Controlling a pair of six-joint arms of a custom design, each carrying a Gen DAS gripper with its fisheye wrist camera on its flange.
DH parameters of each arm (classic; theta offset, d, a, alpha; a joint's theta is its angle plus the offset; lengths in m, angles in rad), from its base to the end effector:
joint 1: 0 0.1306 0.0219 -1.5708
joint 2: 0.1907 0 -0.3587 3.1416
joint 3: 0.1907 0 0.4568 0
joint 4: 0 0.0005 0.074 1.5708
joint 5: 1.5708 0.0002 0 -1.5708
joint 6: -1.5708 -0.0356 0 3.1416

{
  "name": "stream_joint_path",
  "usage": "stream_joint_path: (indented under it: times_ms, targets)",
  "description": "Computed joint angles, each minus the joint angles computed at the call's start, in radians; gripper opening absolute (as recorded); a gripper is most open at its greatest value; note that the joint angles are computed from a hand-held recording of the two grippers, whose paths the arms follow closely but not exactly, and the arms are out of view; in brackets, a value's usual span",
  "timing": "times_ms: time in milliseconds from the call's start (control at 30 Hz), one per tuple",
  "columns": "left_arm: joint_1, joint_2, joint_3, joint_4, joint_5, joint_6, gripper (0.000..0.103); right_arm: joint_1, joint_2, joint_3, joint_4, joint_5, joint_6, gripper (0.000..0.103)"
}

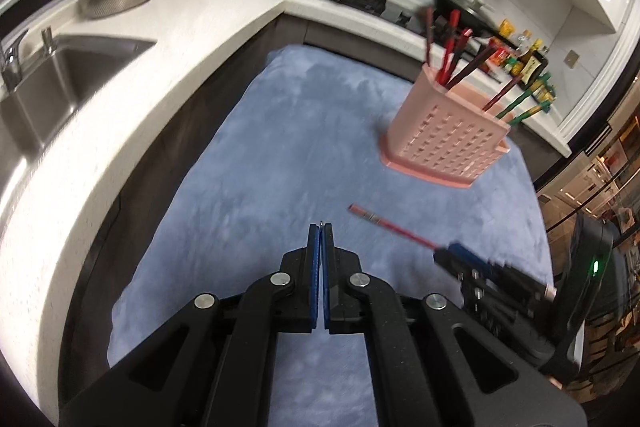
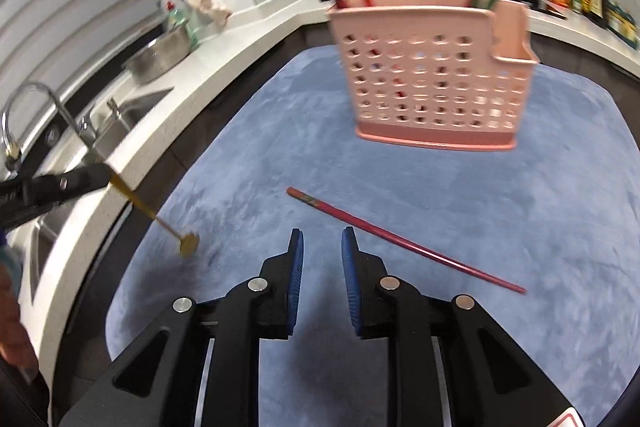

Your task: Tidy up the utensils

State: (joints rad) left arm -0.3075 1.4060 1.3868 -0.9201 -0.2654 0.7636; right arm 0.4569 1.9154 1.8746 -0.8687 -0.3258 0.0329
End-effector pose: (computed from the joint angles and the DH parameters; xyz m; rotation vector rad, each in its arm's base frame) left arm 0.5285 -0.1586 0.3928 -0.6622 2.3776 -0.1280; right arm 0.6479 0.3306 0.3353 -0.7433 2.3925 0.5825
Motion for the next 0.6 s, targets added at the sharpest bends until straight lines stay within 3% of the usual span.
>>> stream_joint_path:
  times_ms: [300, 600]
  targets:
    - [0.044, -0.003, -0.042, 0.018, 0.03, 0.019, 0.001, 0.045, 0.18, 0.233, -0.112, 0.045, 0.107, 0.022]
    - [0.056, 0.001, -0.038, 0.026, 0.055, 0.012, 0.001, 0.075, 0.394, 0.536, -0.287, 0.084, 0.294, 0.023]
